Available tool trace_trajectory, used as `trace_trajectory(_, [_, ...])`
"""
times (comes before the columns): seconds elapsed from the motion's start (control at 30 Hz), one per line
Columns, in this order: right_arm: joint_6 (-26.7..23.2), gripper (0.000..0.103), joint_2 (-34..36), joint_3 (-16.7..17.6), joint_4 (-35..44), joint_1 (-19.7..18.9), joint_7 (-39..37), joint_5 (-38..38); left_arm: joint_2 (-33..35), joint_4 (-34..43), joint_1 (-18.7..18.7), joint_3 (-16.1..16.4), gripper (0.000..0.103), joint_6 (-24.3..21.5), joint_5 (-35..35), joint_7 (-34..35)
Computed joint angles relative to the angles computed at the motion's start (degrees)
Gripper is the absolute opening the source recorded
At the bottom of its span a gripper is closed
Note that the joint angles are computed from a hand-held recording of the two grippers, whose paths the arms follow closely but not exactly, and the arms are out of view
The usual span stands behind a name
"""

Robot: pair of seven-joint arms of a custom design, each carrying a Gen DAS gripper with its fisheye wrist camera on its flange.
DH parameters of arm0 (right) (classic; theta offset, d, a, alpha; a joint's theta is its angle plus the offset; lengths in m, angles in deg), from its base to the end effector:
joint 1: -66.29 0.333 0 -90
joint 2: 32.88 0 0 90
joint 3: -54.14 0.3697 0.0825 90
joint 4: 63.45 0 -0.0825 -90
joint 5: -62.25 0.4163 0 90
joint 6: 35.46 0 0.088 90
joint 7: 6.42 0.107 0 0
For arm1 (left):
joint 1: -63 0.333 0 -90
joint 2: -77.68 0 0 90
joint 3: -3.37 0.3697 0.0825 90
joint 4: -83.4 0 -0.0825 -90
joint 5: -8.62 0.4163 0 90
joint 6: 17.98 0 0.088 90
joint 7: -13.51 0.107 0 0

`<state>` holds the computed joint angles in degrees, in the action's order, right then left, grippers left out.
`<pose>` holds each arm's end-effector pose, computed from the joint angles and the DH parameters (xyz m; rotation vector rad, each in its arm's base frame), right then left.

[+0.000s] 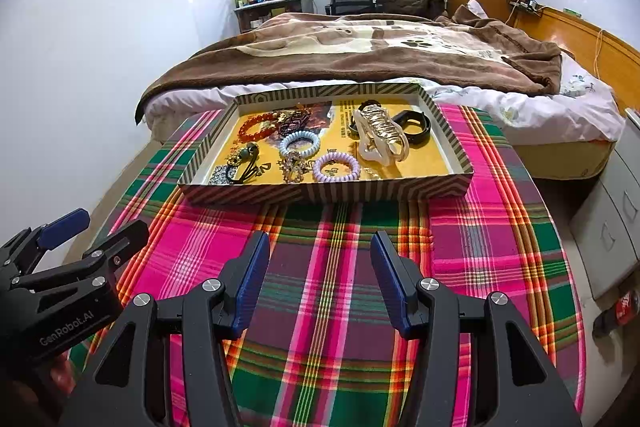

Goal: Organize jewelry

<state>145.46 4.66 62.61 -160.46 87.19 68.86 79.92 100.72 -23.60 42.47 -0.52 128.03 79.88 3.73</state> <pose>0.7040 0.3379 0.3312 -1.9627 1.3153 -0.4172 0.6347 -0.2971 0.3517 -1.9632 1.3851 -0.5872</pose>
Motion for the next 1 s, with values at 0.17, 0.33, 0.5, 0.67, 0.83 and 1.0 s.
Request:
trace_trajectory(0.17, [0.4,0.053,-0.1,0.7,-0.4,-0.6,-0.3,0.3,0.2,0.2,-0.1,-0.1,0.084,-0.1,-0.6,0.6])
trace_trajectory(0.33, [0.5,0.053,-0.3,1.3,-0.7,-1.1,-0.4,0.6,0.4,0.5,-0.2,-0.2,0.084,-1.0,-1.8,1.6])
trace_trajectory(0.5, [0.5,0.053,-0.3,1.6,-0.7,-1.3,-0.6,0.8,0.3,0.3,-0.1,0.0,0.084,0.5,-1.5,0.5])
trace_trajectory(0.67, [0.6,0.053,-0.4,1.5,-0.9,-1.3,-0.5,0.9,0.1,0.0,-0.3,0.2,0.084,0.3,-0.8,-0.4])
trace_trajectory(0.83, [0.7,0.053,-0.3,1.0,-0.8,-0.8,-0.3,0.9,0.1,-0.3,0.2,0.2,0.084,1.7,-0.6,-0.7])
trace_trajectory(1.0, [0.5,0.053,-0.2,1.0,-0.6,-0.7,-0.3,0.8,0.2,-0.3,0.1,0.2,0.084,1.6,-0.8,-0.6])
